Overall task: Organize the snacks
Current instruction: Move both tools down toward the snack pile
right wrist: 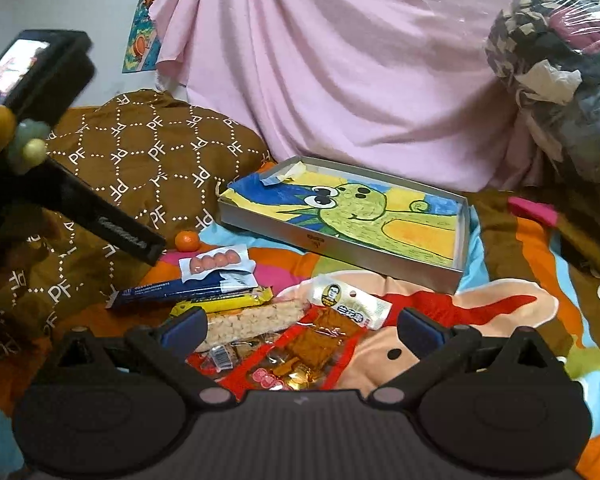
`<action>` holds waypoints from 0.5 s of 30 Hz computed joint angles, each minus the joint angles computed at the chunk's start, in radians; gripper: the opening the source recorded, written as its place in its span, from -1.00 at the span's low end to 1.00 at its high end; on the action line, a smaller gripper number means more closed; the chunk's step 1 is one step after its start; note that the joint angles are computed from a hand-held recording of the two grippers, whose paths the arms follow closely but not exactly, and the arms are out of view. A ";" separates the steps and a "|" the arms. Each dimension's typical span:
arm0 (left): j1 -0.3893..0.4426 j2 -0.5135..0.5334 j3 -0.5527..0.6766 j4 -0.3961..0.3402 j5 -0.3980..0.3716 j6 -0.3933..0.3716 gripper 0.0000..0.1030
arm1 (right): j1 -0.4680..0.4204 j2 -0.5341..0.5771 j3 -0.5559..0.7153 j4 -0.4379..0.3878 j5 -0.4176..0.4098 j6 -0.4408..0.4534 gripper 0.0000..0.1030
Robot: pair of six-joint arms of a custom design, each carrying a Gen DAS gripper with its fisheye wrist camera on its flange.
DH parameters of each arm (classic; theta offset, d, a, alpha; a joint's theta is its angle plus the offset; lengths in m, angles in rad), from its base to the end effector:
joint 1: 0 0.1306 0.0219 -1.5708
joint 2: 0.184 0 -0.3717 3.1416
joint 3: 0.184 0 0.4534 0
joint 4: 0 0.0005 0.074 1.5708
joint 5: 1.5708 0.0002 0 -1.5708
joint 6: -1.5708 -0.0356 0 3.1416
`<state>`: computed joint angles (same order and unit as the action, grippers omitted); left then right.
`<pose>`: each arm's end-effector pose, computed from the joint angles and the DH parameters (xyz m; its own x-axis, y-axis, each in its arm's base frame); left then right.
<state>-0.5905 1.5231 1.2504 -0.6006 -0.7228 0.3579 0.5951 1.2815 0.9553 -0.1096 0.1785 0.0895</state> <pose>0.4893 -0.3002 0.2994 -0.6190 0.0986 -0.7792 -0.1625 0.9546 0.2499 0.4270 0.2809 0.3087 -0.3108 -0.3166 -0.8962 -0.4479 0.8804 -0.1557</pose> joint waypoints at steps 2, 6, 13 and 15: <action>0.008 0.018 0.004 0.022 -0.005 -0.033 0.99 | -0.004 0.019 0.010 0.005 -0.020 -0.003 1.00; 0.024 0.048 0.020 0.034 0.000 -0.048 0.99 | -0.014 0.070 0.036 -0.003 -0.065 0.017 1.00; 0.035 0.088 0.055 0.052 0.002 -0.052 0.99 | -0.030 0.165 0.113 -0.071 -0.043 0.003 0.99; 0.034 0.094 0.060 0.062 0.006 -0.058 0.99 | -0.038 0.174 0.127 -0.104 -0.037 -0.031 0.99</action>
<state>-0.5563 1.6168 1.3105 -0.5382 -0.7172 0.2996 0.5569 1.4552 1.0825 -0.2138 0.1416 0.0587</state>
